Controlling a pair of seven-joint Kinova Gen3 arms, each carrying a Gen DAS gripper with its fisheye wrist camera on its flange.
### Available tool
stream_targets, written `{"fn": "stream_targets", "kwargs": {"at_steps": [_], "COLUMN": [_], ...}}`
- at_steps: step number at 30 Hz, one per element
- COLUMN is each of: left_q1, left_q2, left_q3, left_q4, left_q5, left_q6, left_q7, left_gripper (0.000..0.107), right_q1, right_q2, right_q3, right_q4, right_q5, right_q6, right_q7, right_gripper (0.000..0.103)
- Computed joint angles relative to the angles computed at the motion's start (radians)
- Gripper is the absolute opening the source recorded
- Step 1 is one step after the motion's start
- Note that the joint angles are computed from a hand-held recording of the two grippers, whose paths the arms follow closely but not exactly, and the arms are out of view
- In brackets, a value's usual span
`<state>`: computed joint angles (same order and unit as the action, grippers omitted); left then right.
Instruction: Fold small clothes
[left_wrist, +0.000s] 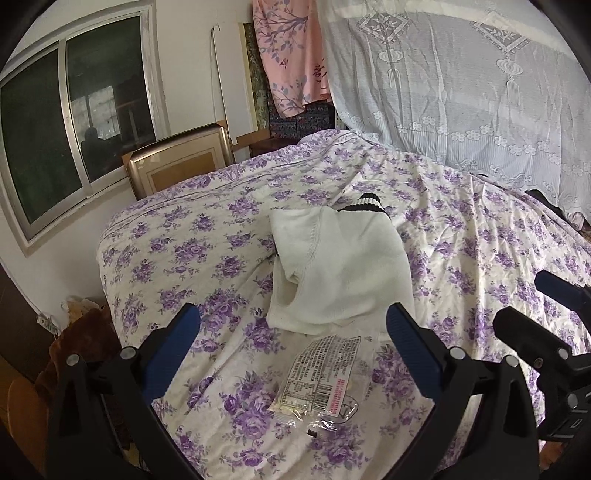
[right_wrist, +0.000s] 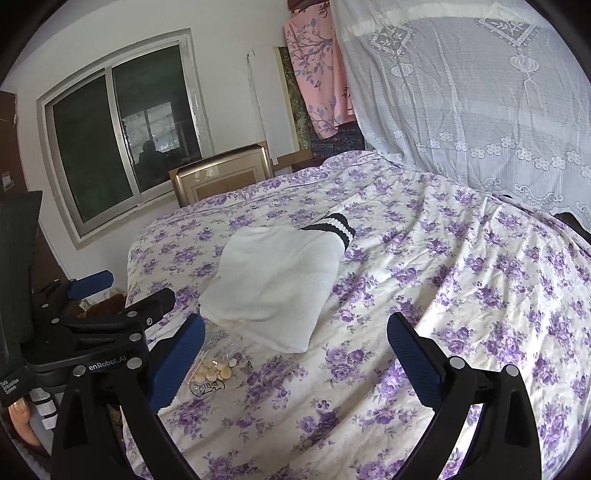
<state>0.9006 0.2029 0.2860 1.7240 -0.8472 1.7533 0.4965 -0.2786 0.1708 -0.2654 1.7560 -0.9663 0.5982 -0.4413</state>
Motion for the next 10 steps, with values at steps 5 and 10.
{"fn": "stream_targets", "kwargs": {"at_steps": [5, 10], "left_q1": [-0.005, -0.016], "left_q2": [-0.004, -0.014], "left_q3": [-0.003, 0.000], "left_q4": [0.000, 0.011], "left_q5": [0.012, 0.017], "left_q6": [-0.007, -0.028], "left_q7": [0.015, 0.016], "left_gripper": [0.098, 0.098], "right_q1": [-0.002, -0.003], "right_q2": [0.001, 0.002], "right_q3": [0.001, 0.000], "right_q4": [-0.001, -0.003], "right_q5": [0.006, 0.007], "right_q6": [-0.002, -0.005], "right_q7": [-0.007, -0.011], "right_gripper": [0.099, 0.099]}}
